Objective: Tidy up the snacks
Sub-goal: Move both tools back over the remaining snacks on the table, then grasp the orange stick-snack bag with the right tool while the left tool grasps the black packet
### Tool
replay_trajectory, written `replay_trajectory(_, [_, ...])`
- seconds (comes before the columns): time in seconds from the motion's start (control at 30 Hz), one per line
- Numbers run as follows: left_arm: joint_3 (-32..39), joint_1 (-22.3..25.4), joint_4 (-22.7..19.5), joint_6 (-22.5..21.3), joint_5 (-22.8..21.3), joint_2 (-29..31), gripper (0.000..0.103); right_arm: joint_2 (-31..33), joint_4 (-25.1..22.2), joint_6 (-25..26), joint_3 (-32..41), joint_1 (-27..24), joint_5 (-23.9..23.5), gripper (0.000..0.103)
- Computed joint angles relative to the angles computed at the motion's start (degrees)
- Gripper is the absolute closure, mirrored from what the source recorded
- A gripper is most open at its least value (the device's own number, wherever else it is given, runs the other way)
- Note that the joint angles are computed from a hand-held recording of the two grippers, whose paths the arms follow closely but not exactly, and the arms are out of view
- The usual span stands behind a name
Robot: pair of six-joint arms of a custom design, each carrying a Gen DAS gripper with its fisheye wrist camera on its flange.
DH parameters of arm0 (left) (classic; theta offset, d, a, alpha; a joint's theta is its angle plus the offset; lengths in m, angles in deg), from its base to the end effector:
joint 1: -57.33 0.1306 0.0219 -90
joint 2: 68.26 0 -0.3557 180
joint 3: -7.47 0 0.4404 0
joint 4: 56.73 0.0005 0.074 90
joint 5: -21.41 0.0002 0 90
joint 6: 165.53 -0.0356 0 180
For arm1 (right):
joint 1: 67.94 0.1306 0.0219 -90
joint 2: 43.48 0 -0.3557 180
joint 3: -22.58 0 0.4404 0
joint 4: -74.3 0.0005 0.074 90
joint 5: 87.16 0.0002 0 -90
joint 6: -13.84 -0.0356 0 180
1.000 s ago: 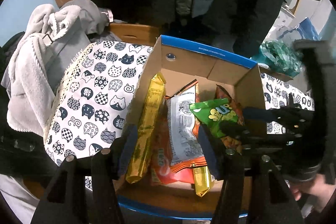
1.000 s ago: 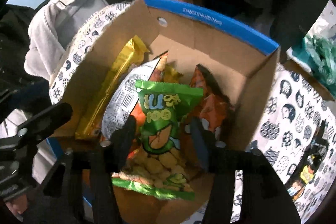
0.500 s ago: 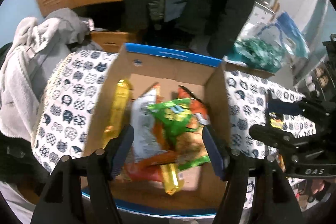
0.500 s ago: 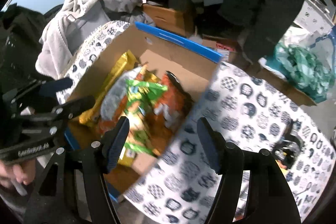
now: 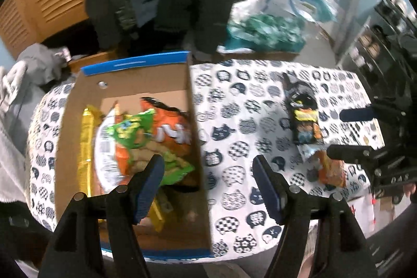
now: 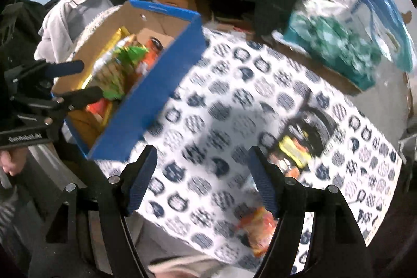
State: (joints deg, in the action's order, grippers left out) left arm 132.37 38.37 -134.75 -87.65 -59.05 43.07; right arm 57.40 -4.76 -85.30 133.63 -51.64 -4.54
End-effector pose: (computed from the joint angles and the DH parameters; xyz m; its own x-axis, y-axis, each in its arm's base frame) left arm 0.5902 -0.2095 0.4667 -0.7528 0.4775 -0.4531 0.5585 0.8276 -0.0556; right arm 0.5380 0.1616 0.4556 -0.9353 -0.1094 -0.3366 -0.1764 0.9685 0.1755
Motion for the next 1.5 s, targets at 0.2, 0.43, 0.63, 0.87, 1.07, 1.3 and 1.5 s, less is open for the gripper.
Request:
replay_trajectory(0.2, [-2.06,-2.66,-0.81,-2.35,-0.16,-0.83,0.031,-5.25,1.93,0.67,-7.66,-2.88,-1.92,0.03])
replay_trajectory(0.43, [-4.64,-5.61,-1.47,-4.46,-0.78,-0.99,0.031,-9.1,3.67,2.8,-14.79,-5.56,-3.32,0.03])
replay_trajectory(0.63, [-6.83,-7.71,-2.14,-5.92,-0.69,-0.99,0.031,-10.92,4.83,5.38,-19.61,-7.32,-4.86,0.03])
replay_trajectory(0.87, [-8.74,-9.26,-2.86,-7.27,-1.42,-0.35,0.031,-11.93,5.9,8.56,-23.48,-8.15,-5.83,0.03])
replay_trajectory(1.07, [-10.19,-9.95,-3.26,-7.92,-0.89,-0.27,0.031,-11.0,5.97,10.96,-25.07,-7.73,-5.53,0.03])
replay_trajectory(1.3, [-11.65,-10.53,-3.3,-8.38,-1.98,0.25,0.031,-9.72,5.77,13.65,-26.29,-6.67,-3.74,0.03])
replay_trajectory(1.5, [-11.45,-10.75,-3.56,-8.04,-3.18,1.19,0.031,-9.1,6.7,14.39,-27.32,-5.73,-2.37,0.03])
